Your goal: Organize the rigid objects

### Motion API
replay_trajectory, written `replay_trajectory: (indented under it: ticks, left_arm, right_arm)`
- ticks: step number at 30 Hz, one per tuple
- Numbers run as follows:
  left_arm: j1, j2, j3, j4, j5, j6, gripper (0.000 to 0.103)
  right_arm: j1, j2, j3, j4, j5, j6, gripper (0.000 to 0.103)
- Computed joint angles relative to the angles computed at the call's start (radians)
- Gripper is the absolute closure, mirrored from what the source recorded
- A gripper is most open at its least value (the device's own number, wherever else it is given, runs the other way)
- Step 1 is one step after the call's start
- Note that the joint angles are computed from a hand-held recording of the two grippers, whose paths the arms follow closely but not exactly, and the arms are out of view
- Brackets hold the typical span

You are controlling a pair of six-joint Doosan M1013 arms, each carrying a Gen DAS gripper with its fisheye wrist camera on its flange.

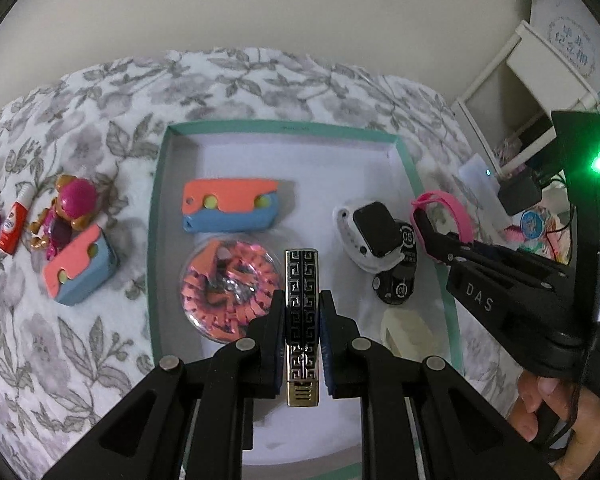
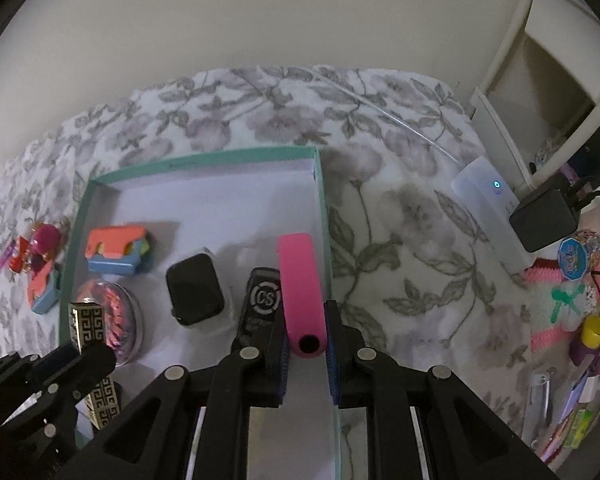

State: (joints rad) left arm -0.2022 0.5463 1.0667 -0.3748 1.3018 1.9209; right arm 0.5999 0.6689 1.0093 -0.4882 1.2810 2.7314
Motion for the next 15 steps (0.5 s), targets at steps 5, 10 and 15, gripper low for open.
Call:
replay_trajectory:
  ticks: [5, 10, 15]
  left_arm:
    - [-0.006, 0.005, 0.005, 0.013, 0.018, -0.003, 0.087]
    - [-0.012, 0.008, 0.011, 0.024, 0.026, -0.004, 0.087]
    - [-0.015, 0.01, 0.019, 0.034, 0.031, -0.004, 0.087]
  right_arm:
    - [-0.001, -0.002, 0.005, 0.016, -0.017, -0.014, 0.087]
    - [-0.001, 0.01, -0.011, 0.032, -0.017, -0.046, 0.087]
    - [-0.006, -0.002, 0.012, 0.05, -0.06, -0.027, 0.087]
